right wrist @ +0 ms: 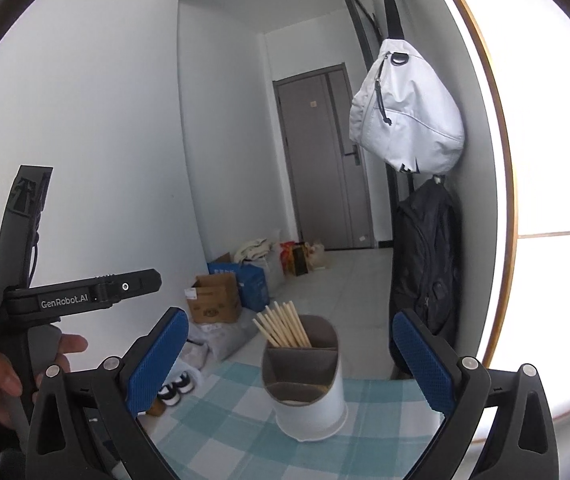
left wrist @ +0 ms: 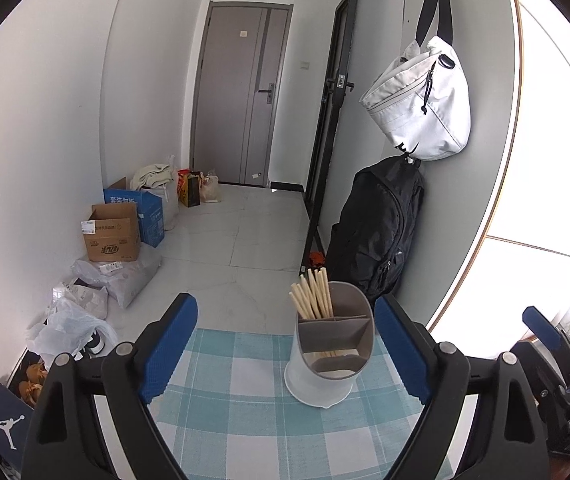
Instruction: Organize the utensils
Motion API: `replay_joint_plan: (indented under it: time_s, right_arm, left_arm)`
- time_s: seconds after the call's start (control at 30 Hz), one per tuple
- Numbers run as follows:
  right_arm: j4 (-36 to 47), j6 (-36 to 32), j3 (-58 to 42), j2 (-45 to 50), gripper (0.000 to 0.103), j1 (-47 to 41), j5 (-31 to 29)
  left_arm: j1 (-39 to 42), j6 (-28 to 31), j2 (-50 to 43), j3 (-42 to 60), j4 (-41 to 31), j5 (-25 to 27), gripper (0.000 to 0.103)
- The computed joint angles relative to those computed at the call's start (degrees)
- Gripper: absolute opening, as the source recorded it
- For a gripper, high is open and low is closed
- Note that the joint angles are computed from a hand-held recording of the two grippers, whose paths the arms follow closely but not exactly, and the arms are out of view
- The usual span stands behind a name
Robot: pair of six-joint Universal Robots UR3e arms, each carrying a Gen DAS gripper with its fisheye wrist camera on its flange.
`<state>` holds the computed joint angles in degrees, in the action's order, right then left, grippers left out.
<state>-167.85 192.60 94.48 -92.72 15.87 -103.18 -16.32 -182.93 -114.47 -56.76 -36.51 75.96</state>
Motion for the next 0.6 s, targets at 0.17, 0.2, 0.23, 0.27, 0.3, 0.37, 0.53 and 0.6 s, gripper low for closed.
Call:
replay_joint_plan:
  time_s: [0.17, 0.2, 0.23, 0.27, 0.3, 0.37, 0.53, 0.6]
  right_arm:
    - [-4.34, -0.3, 6.49, -0.92, 0.103, 1.29, -1.8]
    - [-5.39, -0.24, 7.6, -0.89, 0.103, 1.61, -2.22]
    - [-6.18, 0.18, 8.65, -0.72, 0.103, 2.14, -3.15]
    - [-6.55, 0.66, 9.28, -0.62, 0.103, 2.39, -3.64]
    - [-7.4, 1.12, 10.1, -0.54, 0.103, 2.56, -3.82]
    - [-10.1, 1.24, 11.9, -0.21, 0.103, 2.94, -3.93]
    - [-12.05, 2.04, 13.33, 0.57, 0.103, 2.01, -2.93]
    - [-12.34, 2.54, 13.74, 0.82, 0.103, 1.7, -3.01]
  left_arm:
    - [0.49, -0.49, 1.96, -9.15, 7.07, 0.28, 0.087]
    - [0.45, -0.65, 2.09, -10.72, 8.4, 0.53, 0.087]
    - [0.22, -0.9, 2.21, -12.55, 10.16, 1.27, 0.087]
    - [-0.1, -1.26, 2.15, -14.13, 12.01, 2.24, 0.087]
    - [-0.26, -1.49, 2.26, -15.64, 13.71, 2.76, 0.087]
    - [-0.75, -1.84, 2.04, -18.49, 17.55, 3.97, 0.087]
    - [-2.59, -1.06, -0.76, -17.96, 18.95, 6.88, 0.087]
    - [-2.73, -1.22, -1.07, -18.55, 19.56, 7.61, 0.087]
